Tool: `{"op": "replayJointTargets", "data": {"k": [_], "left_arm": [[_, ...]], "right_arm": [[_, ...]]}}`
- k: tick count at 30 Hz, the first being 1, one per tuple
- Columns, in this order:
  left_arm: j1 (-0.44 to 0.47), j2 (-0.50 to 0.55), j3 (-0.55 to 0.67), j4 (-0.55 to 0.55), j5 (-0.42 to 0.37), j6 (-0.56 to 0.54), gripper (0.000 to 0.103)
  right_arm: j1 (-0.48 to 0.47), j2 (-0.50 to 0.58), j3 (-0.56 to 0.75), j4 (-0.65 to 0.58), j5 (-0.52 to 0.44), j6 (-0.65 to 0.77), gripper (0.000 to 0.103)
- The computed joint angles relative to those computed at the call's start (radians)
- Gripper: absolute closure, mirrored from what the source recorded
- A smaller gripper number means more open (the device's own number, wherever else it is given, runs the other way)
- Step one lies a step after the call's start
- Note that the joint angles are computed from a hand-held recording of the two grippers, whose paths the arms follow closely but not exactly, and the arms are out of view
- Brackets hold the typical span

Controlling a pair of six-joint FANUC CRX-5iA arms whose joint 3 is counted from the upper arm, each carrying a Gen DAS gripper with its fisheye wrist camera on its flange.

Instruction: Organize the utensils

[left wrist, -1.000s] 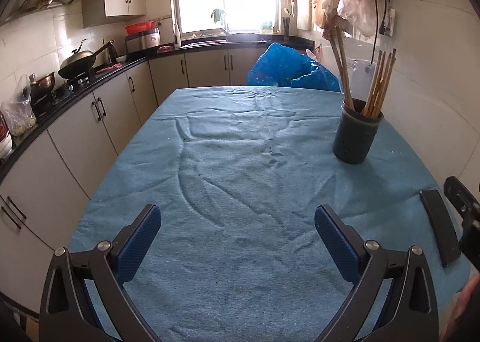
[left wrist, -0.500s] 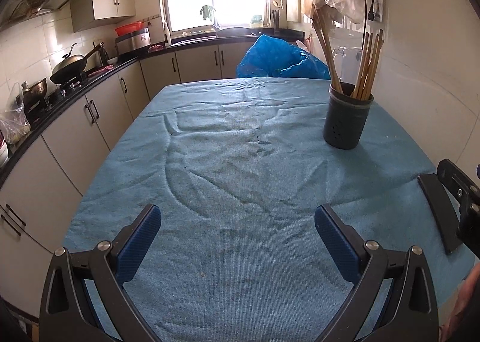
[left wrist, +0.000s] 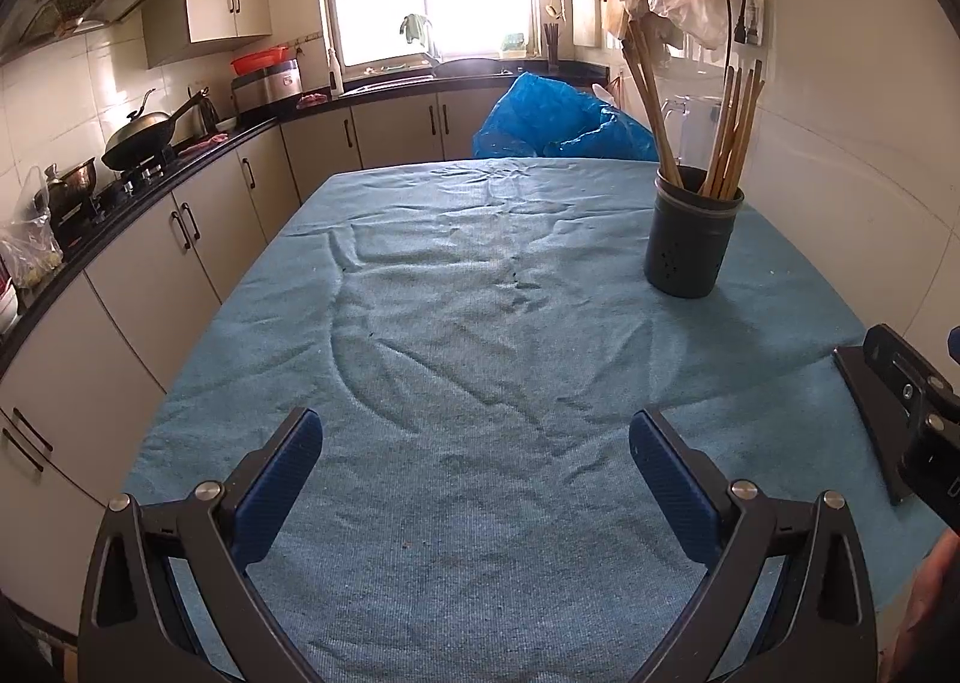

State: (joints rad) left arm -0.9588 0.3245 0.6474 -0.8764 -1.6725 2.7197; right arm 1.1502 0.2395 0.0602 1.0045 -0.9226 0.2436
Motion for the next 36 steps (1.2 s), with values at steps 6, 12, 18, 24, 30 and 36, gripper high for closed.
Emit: {"op": "replayJointTargets", "data": {"k": [6,12,18,24,30,36], "left_arm": [[0.003,0.000,-0.003,0.006,0.007,-0.006,0.001],[0.005,0.003,-0.002,0.009,0.007,-0.002,0.001],[0.005,0.010,0.003,0.013,0.006,-0.002,0.001],[0.001,0.013,0.011,0.007,-0.002,-0.003,0.001],[-0.005,0.012,0.012,0.003,-0.004,-0.001,0.001],[-0.009,0.011,0.016,-0.004,-0.011,0.007,0.001]], "right_arm": [[0.001,-0.004,-0.007,0.004,0.001,-0.006,0.000],[0.000,-0.004,-0.005,-0.005,0.002,0.003,0.000],[0.000,-0.003,-0.005,-0.012,0.005,0.010,0.000],[0.002,-0.002,-0.005,-0.011,0.003,0.009,0.000],[0.002,-0.004,-0.007,-0.014,0.004,0.011,0.000],[0.002,-0.009,-0.017,-0.009,0.008,0.002,0.000]]}}
